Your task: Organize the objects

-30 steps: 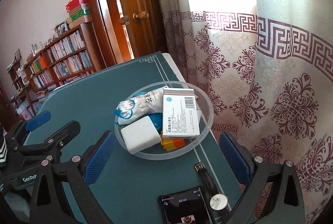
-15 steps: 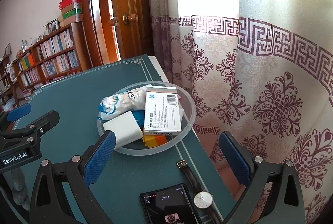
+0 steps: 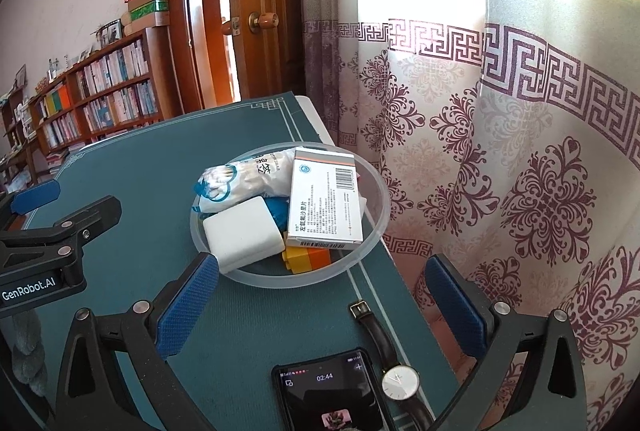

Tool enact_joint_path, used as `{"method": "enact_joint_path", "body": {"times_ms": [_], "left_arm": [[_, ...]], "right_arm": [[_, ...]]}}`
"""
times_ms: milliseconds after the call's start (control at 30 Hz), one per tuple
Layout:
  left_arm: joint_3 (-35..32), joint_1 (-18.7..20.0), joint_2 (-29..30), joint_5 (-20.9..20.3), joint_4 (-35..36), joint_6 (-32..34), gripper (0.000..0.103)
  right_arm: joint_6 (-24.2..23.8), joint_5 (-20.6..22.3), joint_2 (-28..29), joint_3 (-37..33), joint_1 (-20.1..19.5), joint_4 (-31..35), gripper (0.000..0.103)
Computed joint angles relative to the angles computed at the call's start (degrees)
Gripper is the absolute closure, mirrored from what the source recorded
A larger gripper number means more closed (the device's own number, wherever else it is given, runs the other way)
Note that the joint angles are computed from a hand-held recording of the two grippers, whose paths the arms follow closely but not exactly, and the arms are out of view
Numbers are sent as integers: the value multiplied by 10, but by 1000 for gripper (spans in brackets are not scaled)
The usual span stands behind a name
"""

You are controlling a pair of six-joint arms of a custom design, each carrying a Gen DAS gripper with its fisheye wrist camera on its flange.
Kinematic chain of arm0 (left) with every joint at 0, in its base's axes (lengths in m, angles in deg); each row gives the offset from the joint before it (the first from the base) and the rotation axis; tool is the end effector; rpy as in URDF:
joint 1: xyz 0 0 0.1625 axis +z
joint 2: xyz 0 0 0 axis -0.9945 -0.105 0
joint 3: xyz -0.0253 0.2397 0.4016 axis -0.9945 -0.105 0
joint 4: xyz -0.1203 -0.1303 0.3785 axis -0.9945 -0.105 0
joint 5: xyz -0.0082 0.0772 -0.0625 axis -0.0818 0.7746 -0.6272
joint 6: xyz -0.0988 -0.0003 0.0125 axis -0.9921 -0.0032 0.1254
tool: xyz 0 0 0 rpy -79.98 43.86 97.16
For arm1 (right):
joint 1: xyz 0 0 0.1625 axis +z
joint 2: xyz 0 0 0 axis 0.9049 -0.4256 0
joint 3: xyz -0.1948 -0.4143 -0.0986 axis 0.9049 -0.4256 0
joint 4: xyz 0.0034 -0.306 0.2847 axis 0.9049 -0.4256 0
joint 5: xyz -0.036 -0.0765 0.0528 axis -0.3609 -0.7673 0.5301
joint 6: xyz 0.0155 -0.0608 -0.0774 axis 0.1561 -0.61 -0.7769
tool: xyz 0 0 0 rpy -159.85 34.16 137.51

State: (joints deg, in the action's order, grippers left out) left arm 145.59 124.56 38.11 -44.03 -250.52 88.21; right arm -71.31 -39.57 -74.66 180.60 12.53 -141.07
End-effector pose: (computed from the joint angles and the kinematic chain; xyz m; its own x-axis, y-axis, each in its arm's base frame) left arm -0.3494 -0.5827 -0.0589 -0.6240 0.2151 -0.7513 0.7078 0.5630 -0.4267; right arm -0.0153 -0.5514 0.2895 -0.7231 0.0977 0.6838 -0.5135 0.5860 -0.6268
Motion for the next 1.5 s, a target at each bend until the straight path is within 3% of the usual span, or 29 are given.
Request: {"method": "enact_joint_path", "body": {"times_ms": [400,733,1133,1500], "left_arm": [[-3,2,0,-10,11,0,0],[-10,9,-3,-43,61,-30,0],[-41,14,14,-23,110,-38,0],[-50,17,19,-36,106,-19,0]], "right_arm": [[-2,-4,6,-7,-4,5,0],[5,-13,7,-14,-10,11,0],[1,-13,12,-25,-17,17,0],[0,-11,17,-29,-21,24,0]]}}
